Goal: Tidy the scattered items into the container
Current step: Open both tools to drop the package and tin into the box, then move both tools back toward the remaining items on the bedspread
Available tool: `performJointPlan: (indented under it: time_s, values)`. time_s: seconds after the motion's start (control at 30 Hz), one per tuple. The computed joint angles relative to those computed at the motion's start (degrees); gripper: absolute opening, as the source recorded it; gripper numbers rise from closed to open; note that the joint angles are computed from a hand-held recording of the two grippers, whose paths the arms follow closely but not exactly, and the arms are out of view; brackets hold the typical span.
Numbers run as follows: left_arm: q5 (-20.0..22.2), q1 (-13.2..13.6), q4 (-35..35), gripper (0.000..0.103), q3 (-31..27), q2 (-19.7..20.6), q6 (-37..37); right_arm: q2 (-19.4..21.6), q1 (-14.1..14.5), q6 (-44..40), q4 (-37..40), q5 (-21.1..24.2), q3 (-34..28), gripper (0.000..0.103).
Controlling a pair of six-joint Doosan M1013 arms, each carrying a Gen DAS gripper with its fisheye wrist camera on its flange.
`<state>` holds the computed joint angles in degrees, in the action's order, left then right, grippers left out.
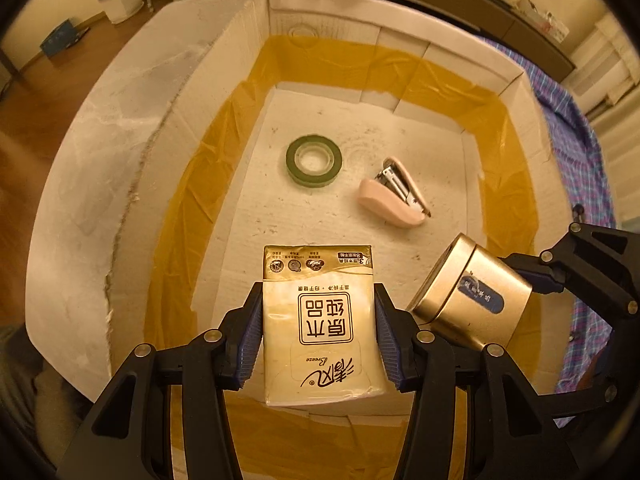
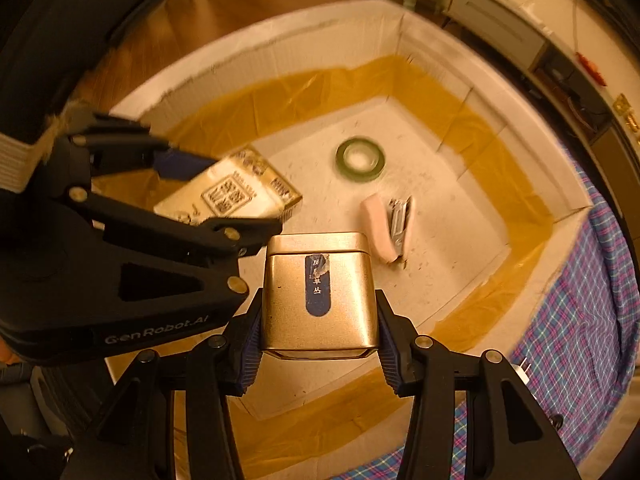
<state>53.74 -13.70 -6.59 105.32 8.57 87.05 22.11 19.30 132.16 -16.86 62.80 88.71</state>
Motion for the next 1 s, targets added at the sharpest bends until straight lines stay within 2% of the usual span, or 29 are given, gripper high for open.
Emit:
performJointPlan:
  time_s: [0.27, 0.5, 0.77, 1.0]
  values:
    - [4.6, 1.3, -0.8, 0.056, -1.7, 3.2, 0.0, 2.2, -1.3, -1.4, 3.5, 4.1, -1.7, 0.05]
    - [5.4, 2.2, -1.6, 0.056, -1.3, 2.9, 1.1, 1.5, -1.2, 0.5, 3.8, 3.1, -1.0, 0.055]
    - [0.2, 0.6, 3.5, 0.056, 2.7, -2.5, -1.4, -0.6, 0.5, 2.6, 2.3, 1.8, -0.2, 0.055]
    - [-3.2, -1.3, 4.5, 0.056, 5.7, -9.4, 2.1, -4.0, 3.9, 8.8, -3.8, 0.1, 2.1, 0.055]
